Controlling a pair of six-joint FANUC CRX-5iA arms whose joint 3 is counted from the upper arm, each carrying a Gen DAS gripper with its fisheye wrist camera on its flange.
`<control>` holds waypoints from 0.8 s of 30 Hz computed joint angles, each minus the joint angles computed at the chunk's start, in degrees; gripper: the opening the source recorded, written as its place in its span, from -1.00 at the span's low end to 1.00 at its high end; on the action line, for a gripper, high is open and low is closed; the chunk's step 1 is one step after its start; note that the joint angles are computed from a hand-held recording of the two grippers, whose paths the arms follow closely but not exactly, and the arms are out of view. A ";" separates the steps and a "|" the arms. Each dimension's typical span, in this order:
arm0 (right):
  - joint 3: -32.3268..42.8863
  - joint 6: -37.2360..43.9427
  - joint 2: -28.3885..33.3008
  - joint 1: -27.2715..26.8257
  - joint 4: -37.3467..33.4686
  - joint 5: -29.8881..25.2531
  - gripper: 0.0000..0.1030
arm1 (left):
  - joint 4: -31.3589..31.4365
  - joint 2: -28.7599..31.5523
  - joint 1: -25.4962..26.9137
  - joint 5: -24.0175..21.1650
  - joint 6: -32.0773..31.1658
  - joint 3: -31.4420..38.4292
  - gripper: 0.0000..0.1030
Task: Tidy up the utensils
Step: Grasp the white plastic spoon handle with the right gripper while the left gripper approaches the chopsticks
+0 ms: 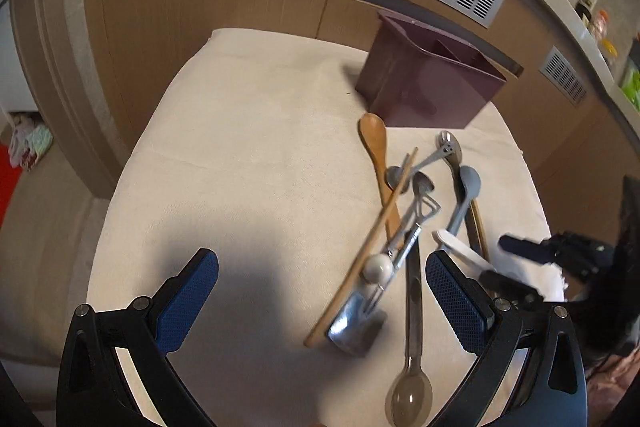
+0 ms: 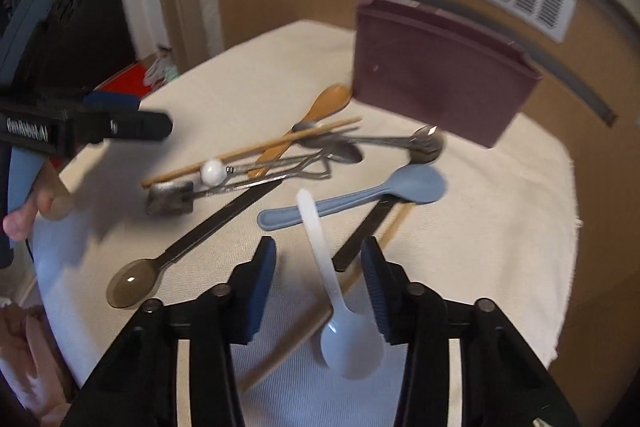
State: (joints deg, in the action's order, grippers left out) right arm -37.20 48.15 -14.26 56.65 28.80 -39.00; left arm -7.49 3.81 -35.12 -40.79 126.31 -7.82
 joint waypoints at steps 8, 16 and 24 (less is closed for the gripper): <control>-0.27 1.22 2.81 -0.20 1.95 -1.67 -0.84 | -9.35 1.34 -1.61 0.16 -2.09 2.76 1.00; -2.14 -2.92 -3.22 -3.11 -2.98 -0.79 -0.85 | -4.33 7.16 -1.84 -2.60 -11.32 8.81 1.00; -2.76 -3.84 -5.33 -9.05 -12.51 2.44 -0.85 | 16.23 14.80 1.77 -5.35 -34.49 12.85 -0.06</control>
